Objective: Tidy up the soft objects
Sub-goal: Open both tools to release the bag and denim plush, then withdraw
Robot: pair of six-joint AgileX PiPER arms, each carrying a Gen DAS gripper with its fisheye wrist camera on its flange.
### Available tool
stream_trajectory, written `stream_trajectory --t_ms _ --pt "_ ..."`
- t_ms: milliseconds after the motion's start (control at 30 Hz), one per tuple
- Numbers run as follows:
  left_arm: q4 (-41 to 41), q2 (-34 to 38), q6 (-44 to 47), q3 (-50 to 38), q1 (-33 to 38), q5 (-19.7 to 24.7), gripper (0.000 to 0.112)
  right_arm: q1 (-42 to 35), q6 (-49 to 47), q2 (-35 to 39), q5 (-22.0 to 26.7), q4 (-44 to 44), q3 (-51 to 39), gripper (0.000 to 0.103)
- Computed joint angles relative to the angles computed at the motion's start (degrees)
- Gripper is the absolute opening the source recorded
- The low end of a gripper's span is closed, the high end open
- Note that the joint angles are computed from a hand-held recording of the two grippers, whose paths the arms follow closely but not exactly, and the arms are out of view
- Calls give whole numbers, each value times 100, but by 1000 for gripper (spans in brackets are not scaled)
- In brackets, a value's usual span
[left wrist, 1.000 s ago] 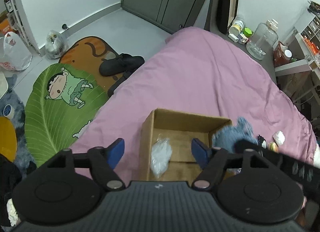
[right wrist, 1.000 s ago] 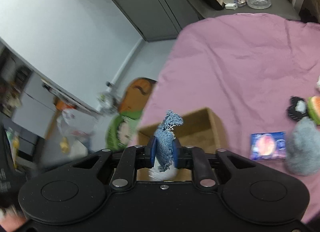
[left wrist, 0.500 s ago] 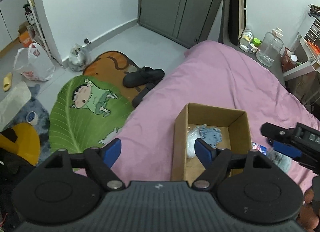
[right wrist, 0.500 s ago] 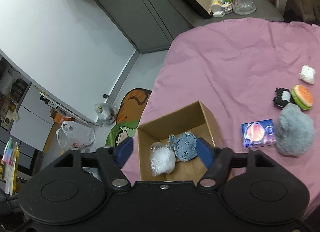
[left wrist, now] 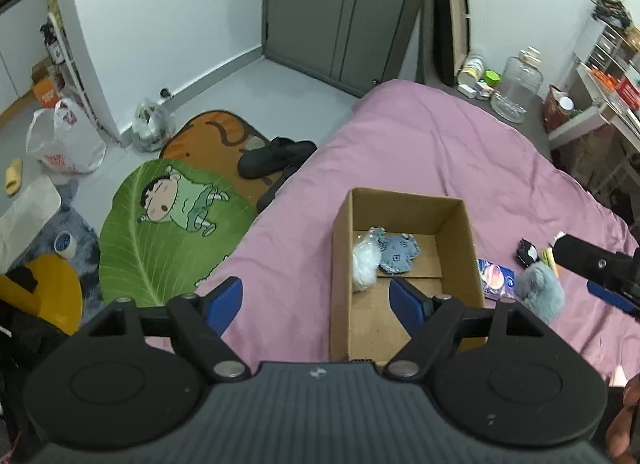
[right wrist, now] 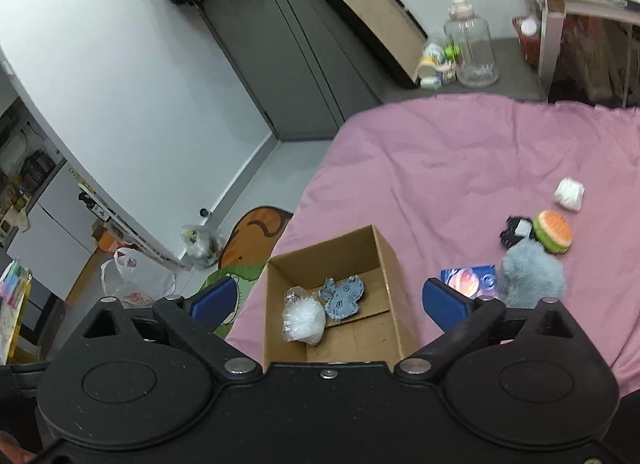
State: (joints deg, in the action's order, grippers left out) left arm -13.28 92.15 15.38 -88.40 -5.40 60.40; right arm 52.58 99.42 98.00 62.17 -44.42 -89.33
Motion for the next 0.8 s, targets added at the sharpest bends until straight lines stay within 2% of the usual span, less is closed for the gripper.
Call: stream_trajectory --t_ms 167,300,400,567,800 --pt "145 -401 -53 359 -197 -262 79 171 245 -209 100 -137 277 103" --pt "554 -694 -475 654 -485 -609 79 316 228 -396 307 -204 485 103" --pt "606 -729 -707 666 -596 -594 79 390 255 -625 390 -223 727 103" --pt "679 -841 -992 691 -866 -526 79 327 29 -1041 204 34 1137 103" --pt "1663 -1097 -1875 910 -1603 -795 79 446 -307 -1293 551 44 1349 103"
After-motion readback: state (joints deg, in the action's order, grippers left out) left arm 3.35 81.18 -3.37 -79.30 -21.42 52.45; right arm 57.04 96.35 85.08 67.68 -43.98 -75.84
